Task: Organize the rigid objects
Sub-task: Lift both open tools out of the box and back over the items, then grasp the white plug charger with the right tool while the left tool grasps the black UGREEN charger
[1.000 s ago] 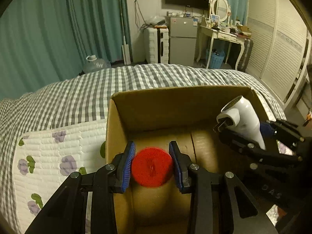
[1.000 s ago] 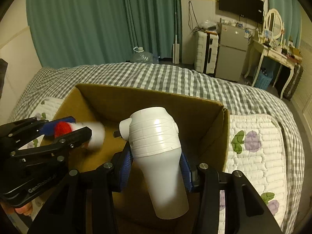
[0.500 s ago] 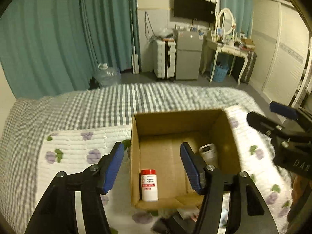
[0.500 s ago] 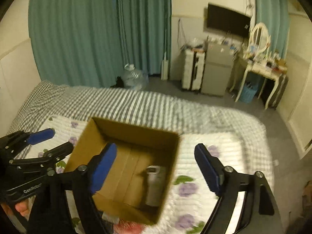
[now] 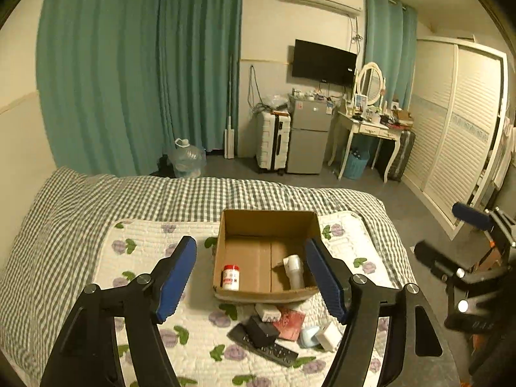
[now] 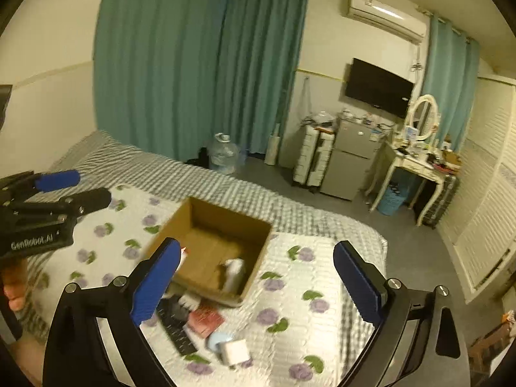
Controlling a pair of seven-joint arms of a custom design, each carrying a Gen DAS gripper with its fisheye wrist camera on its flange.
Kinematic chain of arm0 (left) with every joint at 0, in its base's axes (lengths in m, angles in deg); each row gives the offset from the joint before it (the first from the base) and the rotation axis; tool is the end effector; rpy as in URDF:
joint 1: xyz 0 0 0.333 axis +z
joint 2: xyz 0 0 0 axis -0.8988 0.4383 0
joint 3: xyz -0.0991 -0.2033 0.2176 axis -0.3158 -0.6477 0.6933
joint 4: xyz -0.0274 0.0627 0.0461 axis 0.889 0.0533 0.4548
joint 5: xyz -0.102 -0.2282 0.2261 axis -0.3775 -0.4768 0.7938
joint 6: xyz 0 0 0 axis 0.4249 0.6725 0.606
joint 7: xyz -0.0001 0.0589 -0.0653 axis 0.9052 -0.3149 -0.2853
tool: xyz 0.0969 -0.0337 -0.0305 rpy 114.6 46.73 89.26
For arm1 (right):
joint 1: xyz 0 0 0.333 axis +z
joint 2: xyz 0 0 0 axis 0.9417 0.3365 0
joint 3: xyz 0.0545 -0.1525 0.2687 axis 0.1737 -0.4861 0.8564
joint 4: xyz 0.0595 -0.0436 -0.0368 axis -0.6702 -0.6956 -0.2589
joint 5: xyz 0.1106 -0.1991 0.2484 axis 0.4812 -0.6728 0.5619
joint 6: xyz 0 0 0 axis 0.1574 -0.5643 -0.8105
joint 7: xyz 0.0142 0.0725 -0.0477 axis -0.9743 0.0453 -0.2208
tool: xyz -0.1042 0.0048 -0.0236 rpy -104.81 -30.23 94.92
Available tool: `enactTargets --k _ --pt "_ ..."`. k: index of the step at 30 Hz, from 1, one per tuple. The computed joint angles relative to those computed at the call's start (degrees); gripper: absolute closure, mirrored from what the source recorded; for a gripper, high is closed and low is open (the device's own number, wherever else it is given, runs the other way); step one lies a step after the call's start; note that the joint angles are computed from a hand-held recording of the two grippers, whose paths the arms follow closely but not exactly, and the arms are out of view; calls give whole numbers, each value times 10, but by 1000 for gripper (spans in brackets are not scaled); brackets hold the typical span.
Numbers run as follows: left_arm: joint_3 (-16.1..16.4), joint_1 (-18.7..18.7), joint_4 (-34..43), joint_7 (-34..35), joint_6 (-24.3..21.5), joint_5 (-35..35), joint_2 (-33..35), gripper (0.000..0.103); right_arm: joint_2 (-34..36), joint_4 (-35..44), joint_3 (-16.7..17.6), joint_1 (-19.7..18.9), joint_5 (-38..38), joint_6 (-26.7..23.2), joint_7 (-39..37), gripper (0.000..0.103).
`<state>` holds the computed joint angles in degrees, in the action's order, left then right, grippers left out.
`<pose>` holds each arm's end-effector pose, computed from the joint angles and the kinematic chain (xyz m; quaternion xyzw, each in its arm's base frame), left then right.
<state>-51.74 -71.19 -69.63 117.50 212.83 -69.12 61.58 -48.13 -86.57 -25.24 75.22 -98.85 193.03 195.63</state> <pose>0.6066 -0.1861 0.6569 -0.4231 0.7806 -0.4168 0.1946 0.4508 0.0862 0.6885 -0.5697 0.6751 -0.4046 0.2367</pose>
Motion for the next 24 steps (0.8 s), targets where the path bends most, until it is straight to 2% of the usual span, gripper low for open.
enactTargets --k 5,9,11,15,21,24 --pt "9 -2 -105 -4 56 4 -44 29 -21 -73 -12 15 31 41 -25 6" --pt "17 -14 -148 -27 84 39 -34 29 -15 -138 -33 20 74 96 -55 6" --pt "28 -28 -168 -60 103 81 -19 29 -5 -166 -38 16 86 118 -68 6" --pt "42 -46 -175 -114 102 139 22 29 27 -206 -59 17 144 147 -107 6" --pt "48 -63 -173 -147 88 188 77 29 93 -226 -81 14 236 155 -187 6" --pt "44 -67 -167 -150 80 196 95 29 123 -231 -92 19 333 152 -255 6"
